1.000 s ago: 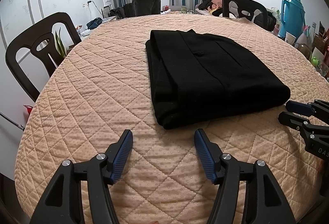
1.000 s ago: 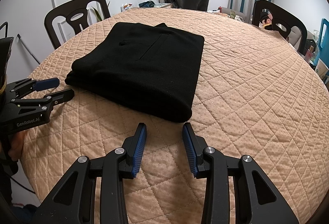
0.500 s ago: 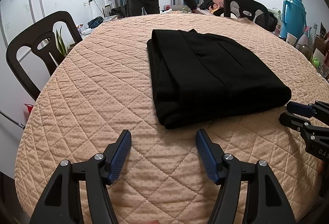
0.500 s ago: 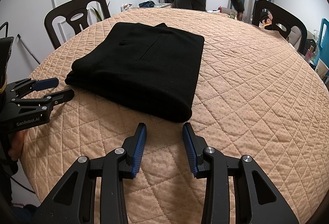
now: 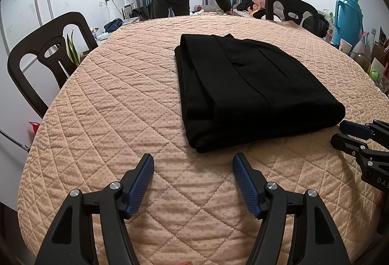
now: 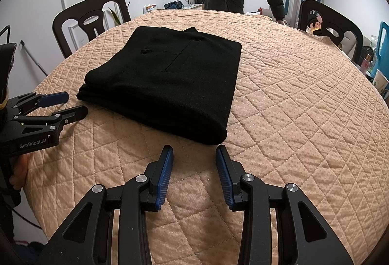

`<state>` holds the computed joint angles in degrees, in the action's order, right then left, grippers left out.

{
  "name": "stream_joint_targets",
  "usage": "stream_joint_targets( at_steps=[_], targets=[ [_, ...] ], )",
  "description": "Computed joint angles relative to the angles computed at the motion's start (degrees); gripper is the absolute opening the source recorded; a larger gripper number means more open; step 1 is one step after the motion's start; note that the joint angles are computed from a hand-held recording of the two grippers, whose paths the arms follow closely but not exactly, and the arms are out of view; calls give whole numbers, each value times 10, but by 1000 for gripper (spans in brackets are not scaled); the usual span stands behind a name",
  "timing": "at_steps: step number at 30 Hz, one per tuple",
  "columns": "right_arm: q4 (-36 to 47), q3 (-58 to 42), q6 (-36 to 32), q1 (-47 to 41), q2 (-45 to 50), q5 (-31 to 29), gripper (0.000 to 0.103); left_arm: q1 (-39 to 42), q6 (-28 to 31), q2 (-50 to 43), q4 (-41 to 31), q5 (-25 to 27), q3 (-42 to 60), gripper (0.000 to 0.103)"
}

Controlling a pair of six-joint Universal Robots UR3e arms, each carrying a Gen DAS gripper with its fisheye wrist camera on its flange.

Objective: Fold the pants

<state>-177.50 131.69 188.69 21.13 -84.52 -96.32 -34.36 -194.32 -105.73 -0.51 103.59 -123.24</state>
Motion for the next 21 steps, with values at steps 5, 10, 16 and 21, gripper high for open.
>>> stream_joint_targets(
  at_steps=[5,10,16,21],
  targets=[
    [0,0,0,0,1,0,37,1,-1,1,0,-3,-1,70],
    [0,-1,0,0,0,0,37,-5,-5,-1,-6,2,4,70],
    [0,0,0,0,0,0,37,-5,-5,-1,-5,2,4,70],
    [1,0,0,0,0,0,37,-5,-6,0,-5,1,3,70]
  ],
)
